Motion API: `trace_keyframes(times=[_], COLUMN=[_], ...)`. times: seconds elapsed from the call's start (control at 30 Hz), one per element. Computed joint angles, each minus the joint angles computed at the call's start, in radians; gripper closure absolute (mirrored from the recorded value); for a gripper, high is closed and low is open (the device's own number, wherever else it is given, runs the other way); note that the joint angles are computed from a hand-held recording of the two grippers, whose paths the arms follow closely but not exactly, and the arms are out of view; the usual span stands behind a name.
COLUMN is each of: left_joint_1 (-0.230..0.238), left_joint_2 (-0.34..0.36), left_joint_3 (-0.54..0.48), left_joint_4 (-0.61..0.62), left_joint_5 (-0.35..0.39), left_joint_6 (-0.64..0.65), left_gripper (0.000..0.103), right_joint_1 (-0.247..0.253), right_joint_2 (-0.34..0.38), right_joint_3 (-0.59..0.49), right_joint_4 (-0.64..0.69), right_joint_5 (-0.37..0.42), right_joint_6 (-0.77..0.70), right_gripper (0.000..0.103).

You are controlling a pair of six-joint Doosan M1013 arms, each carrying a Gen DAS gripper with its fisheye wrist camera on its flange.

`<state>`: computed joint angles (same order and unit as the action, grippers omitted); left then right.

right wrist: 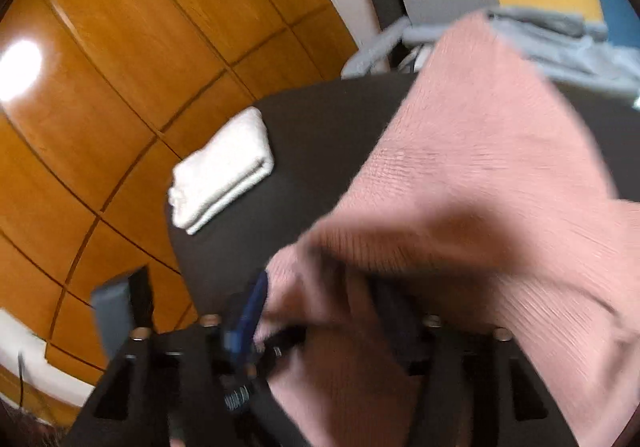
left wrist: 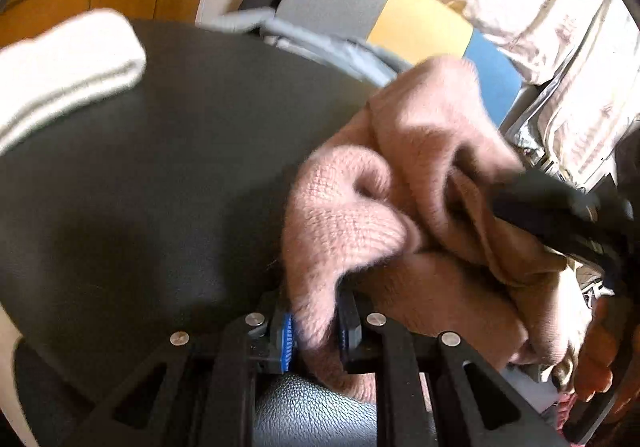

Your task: Fold clothes

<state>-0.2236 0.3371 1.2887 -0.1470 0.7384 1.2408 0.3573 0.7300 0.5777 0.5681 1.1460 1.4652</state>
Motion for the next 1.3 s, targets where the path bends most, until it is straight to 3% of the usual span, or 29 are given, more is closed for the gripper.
trace_keyframes(times=[0.1,0.13,0.2,0.33,0.4,0.5,0.57,0.67,0.77,1.0,1.13,1.3], left_joint_1=[-0.023,-0.03,-0.042,-0.062,-0.076,-0.105,-0.105,-0.112,-0.118,-0.134,-0.132,-0.153], left_joint_2=[-0.04,-0.045,-0.03,0.038,0.084,0.2,0.261,0.325,0.315,0.301,0.242,0.214], left_joint_3=[0.026,0.024,-0.014,-0.139,-0.218,-0.405,-0.491,-0.581,-0.551,-0.524,-0.418,-0.36], left_joint_4=[0.138,0.171,0.208,0.248,0.286,0.359,0.332,0.328,0.346,0.359,0.35,0.377], left_joint_5=[-0.097,-0.115,-0.108,-0.031,0.018,0.164,0.275,0.375,0.355,0.347,0.292,0.254], left_joint_6=[-0.062,-0.072,-0.049,0.03,0.048,0.054,0.104,0.114,0.089,0.074,0.043,0.091], left_gripper=[0.087,0.085,0.08,0.08,0.08,0.08,0.08,0.083,0.084,0.085,0.085,0.089], right_joint_1=[-0.01,-0.019,-0.032,-0.046,-0.061,-0.073,-0.085,-0.102,-0.12,-0.221,-0.268,-0.29], right_joint_2=[-0.149,-0.205,-0.266,-0.298,-0.292,-0.269,-0.25,-0.269,-0.27,-0.261,-0.248,-0.244], right_joint_3=[0.224,0.31,0.398,0.45,0.451,0.441,0.441,0.489,0.499,0.487,0.468,0.455], right_joint_4=[-0.084,-0.138,-0.289,-0.739,-0.806,-0.865,-0.895,-0.95,-1.011,-1.082,-1.082,-1.051], right_joint_5=[-0.2,-0.282,-0.354,-0.267,-0.196,-0.099,-0.033,-0.067,-0.06,-0.031,-0.039,-0.057], right_joint_6=[-0.04,-0.006,0.12,0.465,0.505,0.529,0.519,0.547,0.588,0.596,0.57,0.568], right_gripper=[0.043,0.042,0.042,0.042,0.042,0.042,0.056,0.071,0.072,0.072,0.072,0.062])
